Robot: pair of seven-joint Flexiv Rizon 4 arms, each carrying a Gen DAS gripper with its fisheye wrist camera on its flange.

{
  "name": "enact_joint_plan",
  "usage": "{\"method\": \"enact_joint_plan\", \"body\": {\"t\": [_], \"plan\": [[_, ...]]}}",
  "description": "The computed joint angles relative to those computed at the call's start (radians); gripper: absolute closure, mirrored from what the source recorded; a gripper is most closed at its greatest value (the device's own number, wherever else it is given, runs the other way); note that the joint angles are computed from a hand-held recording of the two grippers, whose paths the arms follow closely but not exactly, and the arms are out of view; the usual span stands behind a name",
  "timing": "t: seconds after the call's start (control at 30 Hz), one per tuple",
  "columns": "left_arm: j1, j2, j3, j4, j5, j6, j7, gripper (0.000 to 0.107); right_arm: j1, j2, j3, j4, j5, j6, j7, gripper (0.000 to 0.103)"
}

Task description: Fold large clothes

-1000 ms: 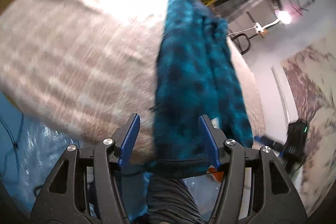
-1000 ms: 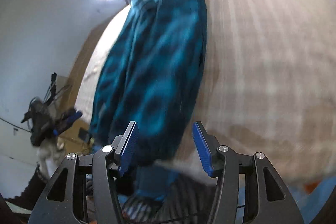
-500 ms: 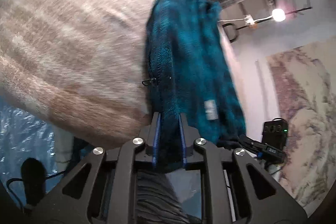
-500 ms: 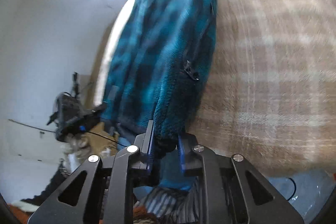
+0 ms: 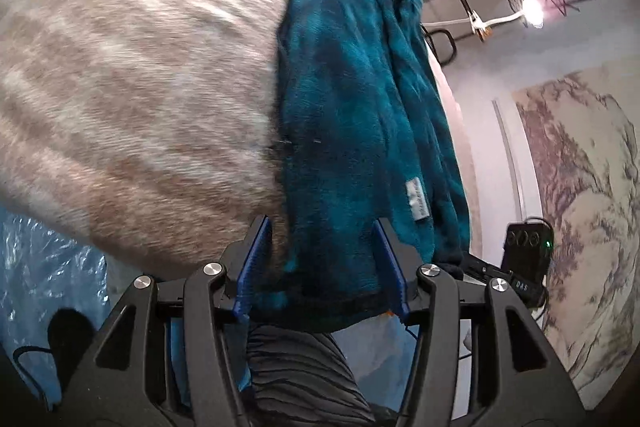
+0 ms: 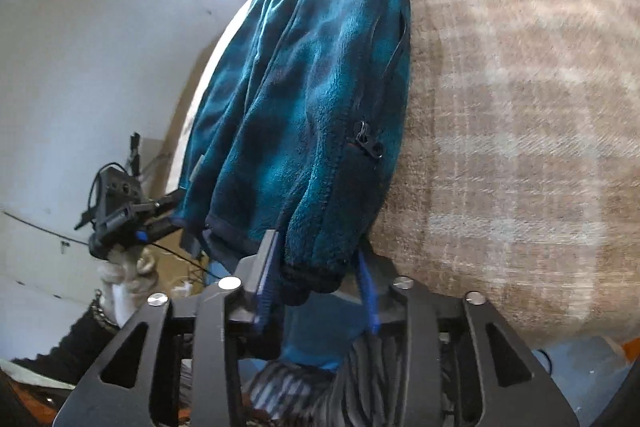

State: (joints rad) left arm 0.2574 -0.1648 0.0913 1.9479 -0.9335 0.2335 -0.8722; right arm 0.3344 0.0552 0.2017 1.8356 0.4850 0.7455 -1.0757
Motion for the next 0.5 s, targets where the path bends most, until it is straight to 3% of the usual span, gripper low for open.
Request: {"method": "enact_joint_plan", "body": {"t": [0.03,0.1,0.13,0.23,0.5], "plan": [[0.002,-0.008,-0.004,-0.009,0.007,-0.028,-0.002,0.074,-0.003,0.005,-0.004,0.005,0.024,-0.004,-0.017,0.064],[-0.012,0.0,-0.008,-0.009,0.023,-0.001,0.008,0.081,-0.001,0.014,0.001,0.011,0.023,-0.002,-0.018,0.068],[-0.012,0.002,-0.008,-0.011,0.023,-0.005,0.015,0.086,-0.001,0.016,-0.001,0.011,0.024,-0.001,-0.021,0.074],[0.0,0.0,-0.004,-0.022,-0.011,-0.045,-0.003,0.09,-0.002,0.018,-0.01,0.009,0.08,0.03,-0.05,0.083],[0.018,-0.013,-0.013,-0.087,-0.11,-0.126,-0.054,0.091,-0.001,0.013,-0.022,-0.031,0.151,0.093,-0.095,0.085]]}}
